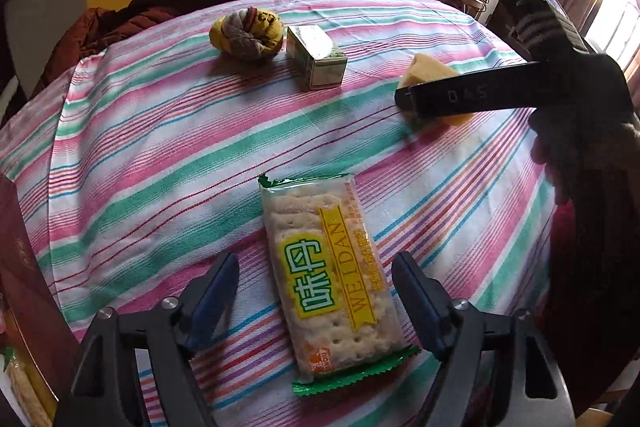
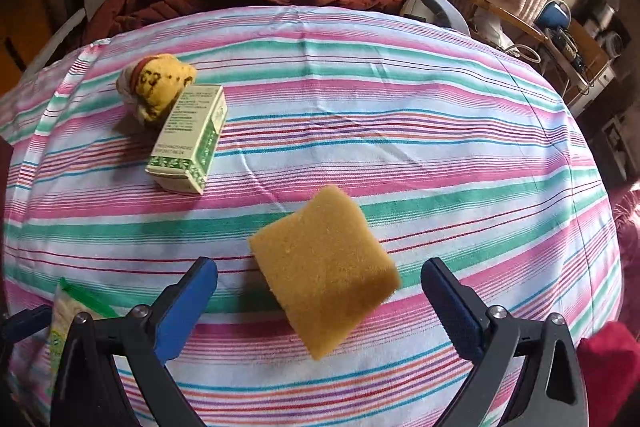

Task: Organize objects
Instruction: 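Grasp the WEIDAN cracker pack with the left gripper while the right gripper grasps the yellow sponge, then carry the cracker pack and yellow sponge into the gold tray and open both grippers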

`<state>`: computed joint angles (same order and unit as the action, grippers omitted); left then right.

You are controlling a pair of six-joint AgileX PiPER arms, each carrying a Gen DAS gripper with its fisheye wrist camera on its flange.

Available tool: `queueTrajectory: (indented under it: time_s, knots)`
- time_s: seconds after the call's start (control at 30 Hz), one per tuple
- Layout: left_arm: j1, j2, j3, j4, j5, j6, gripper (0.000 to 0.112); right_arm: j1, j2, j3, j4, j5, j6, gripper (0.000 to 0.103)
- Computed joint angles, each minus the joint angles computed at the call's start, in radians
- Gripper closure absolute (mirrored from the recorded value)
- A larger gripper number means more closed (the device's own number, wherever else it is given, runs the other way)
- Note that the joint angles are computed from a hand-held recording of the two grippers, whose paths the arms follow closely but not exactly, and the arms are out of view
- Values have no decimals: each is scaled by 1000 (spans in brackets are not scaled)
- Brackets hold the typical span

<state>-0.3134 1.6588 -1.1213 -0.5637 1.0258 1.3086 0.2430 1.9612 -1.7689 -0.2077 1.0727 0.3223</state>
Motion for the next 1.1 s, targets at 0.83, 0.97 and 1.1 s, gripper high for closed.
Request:
queueTrajectory:
  time_s: [0.83,0.97,1.1]
  knots:
    - [139,20,5,-131,30,29,72,24,-73,50,213,-118,-217,40]
    - [165,8,8,-126,50,34,72,27,-88,62,240,-136,-242,40]
    - [190,-23,14,-135,63,58,72,14,-99,68,285,-148,-263,40]
